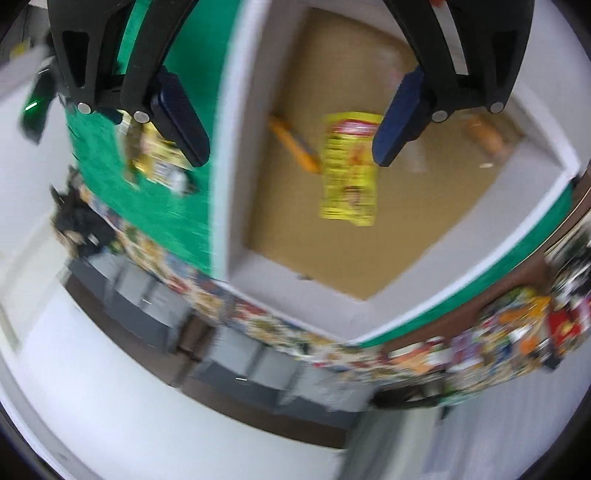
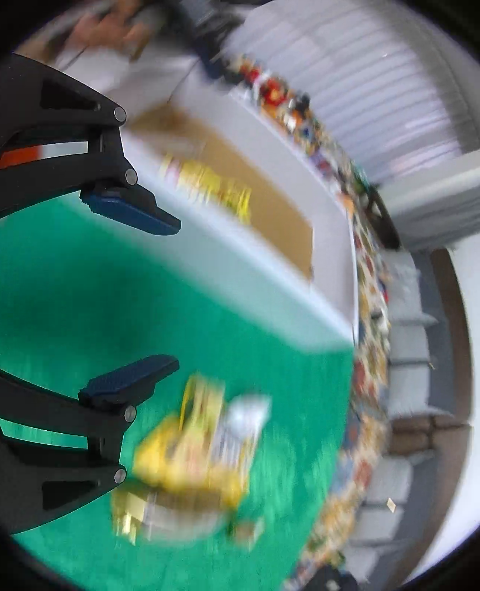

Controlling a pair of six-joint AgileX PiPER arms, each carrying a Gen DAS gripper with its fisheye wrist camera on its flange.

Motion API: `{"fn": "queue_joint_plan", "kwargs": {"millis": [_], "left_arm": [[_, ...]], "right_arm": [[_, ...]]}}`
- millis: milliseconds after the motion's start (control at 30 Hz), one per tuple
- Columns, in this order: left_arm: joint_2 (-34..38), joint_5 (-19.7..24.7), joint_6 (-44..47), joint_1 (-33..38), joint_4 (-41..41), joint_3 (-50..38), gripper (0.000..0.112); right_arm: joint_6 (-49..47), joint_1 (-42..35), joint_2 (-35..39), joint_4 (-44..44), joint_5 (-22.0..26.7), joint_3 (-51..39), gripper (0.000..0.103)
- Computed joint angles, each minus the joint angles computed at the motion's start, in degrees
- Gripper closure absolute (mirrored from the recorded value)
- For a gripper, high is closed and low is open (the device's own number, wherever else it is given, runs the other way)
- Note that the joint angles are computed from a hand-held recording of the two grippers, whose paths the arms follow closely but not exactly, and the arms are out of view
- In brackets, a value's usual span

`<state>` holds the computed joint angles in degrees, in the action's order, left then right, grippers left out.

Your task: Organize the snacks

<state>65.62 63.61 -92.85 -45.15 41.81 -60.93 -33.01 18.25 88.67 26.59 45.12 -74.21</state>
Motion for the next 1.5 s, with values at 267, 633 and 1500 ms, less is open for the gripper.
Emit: {"fn": "queue_joint_plan", "kwargs": {"millis": [267, 633, 1500], "left_arm": [[27.3, -10.3, 10.9, -5.6, -8.5, -22.9, 0.011], [57.9, -0.8, 22.8, -3.9, -15.5, -47.8, 0.011], [61.3, -2.4, 17.9, -3.4, -6.4, -47.1, 0.009]], "right_arm": [[-27.6, -28.4, -2.9, 4.5, -16.0, 18.0, 0.032], [-28.3, -40.6, 8.8, 8.5, -10.7, 7.1, 0.03], [-27.8, -40.7, 11.1, 10.5, -9.1, 5.6, 0.016]]}}
